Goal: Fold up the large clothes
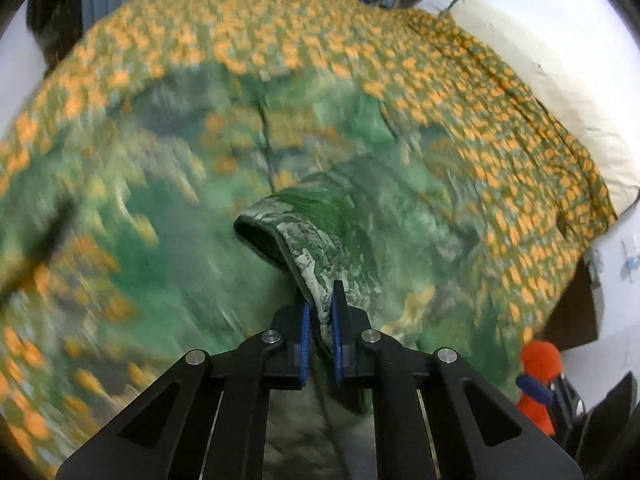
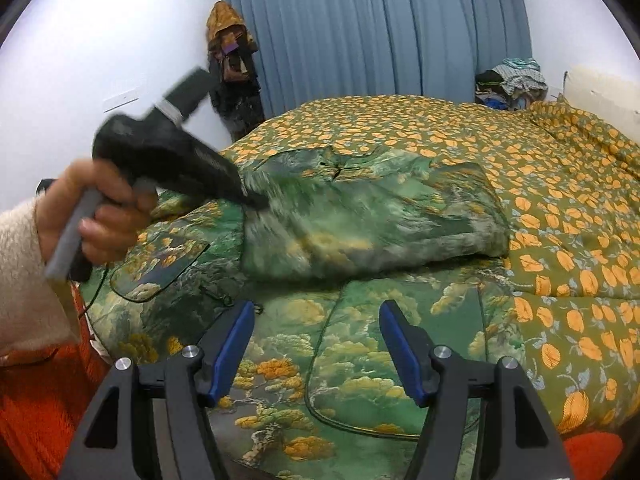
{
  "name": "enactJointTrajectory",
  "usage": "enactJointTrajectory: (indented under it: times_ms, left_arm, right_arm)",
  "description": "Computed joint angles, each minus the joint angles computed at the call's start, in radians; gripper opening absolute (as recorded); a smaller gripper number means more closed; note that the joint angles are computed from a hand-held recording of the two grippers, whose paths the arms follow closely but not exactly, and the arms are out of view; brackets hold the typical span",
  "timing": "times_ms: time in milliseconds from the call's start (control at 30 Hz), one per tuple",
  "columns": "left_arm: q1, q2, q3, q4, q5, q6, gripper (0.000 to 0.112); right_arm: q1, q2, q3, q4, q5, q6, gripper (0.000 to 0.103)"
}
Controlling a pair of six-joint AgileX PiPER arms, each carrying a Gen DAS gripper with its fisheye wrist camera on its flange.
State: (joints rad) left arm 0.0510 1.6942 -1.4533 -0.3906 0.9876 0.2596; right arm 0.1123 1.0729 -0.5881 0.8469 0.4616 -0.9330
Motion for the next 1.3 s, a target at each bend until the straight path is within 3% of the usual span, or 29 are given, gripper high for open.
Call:
enactJointTrajectory:
  times_ms: [233, 333, 433, 533, 600, 633, 733, 800, 900, 1033, 1133, 1200, 1300]
  left_arm:
    - [0.060, 0.252, -0.359, 0.092, 0.023, -0.025, 0.007]
    - [0.068, 0.367, -0.449, 0.139, 0.004, -0.055, 0.007]
    - [0.097, 0.450, -0.497, 0.115, 0.034, -0.058, 0.009]
    - [0.109, 0.448, -0.451, 0.098, 0.016, -0.035, 0.015]
    - [0.115, 0.423, -0.401, 0.081, -0.011, -0.011, 0.029]
    - [0.119, 0.421, -0.394, 0.072, -0.014, -0.002, 0.031]
    - [0.114, 0.422, -0.368, 0.092, -0.040, -0.006, 0.031]
    - [0.113, 0.433, -0.361, 0.103, -0.050, -0.027, 0.031]
    - [0.116, 0.444, -0.324, 0.089, -0.080, -0.041, 0.031]
    - [0.109, 0.416, -0.227, 0.076, -0.179, -0.016, 0.035]
    - [0.105, 0.403, -0.187, 0.073, -0.225, 0.002, 0.035]
    - [0.106, 0.398, -0.169, 0.063, -0.245, 0.014, 0.035]
    - [0.104, 0.392, -0.142, 0.057, -0.280, 0.025, 0.035]
  right_arm:
    - [-0.020, 0.057, -0.037, -0.023, -0.007, 0.020, 0.066]
    - [-0.025, 0.123, -0.101, -0.085, -0.013, 0.074, 0.066]
    - [-0.053, 0.217, -0.210, -0.137, 0.002, 0.091, 0.066]
    - [-0.116, 0.387, -0.432, -0.186, 0.093, 0.125, 0.066]
    - [-0.139, 0.522, -0.616, -0.259, 0.151, 0.207, 0.066]
    - [-0.143, 0.595, -0.716, -0.294, 0.177, 0.250, 0.066]
    - [-0.142, 0.826, -1.016, -0.337, 0.248, 0.319, 0.061]
    - [-0.136, 0.968, -1.216, -0.379, 0.331, 0.378, 0.046]
    - [-0.111, 1.138, -1.409, -0.460, 0.365, 0.464, 0.046]
    - [-0.092, 1.299, -1.533, -0.559, 0.445, 0.538, 0.044]
    - [-0.093, 1.294, -1.494, -0.555, 0.415, 0.535, 0.044]
    - [-0.084, 1.339, -1.611, -0.596, 0.519, 0.558, 0.044]
    - [-0.083, 1.448, -1.911, -0.623, 0.707, 0.607, 0.044]
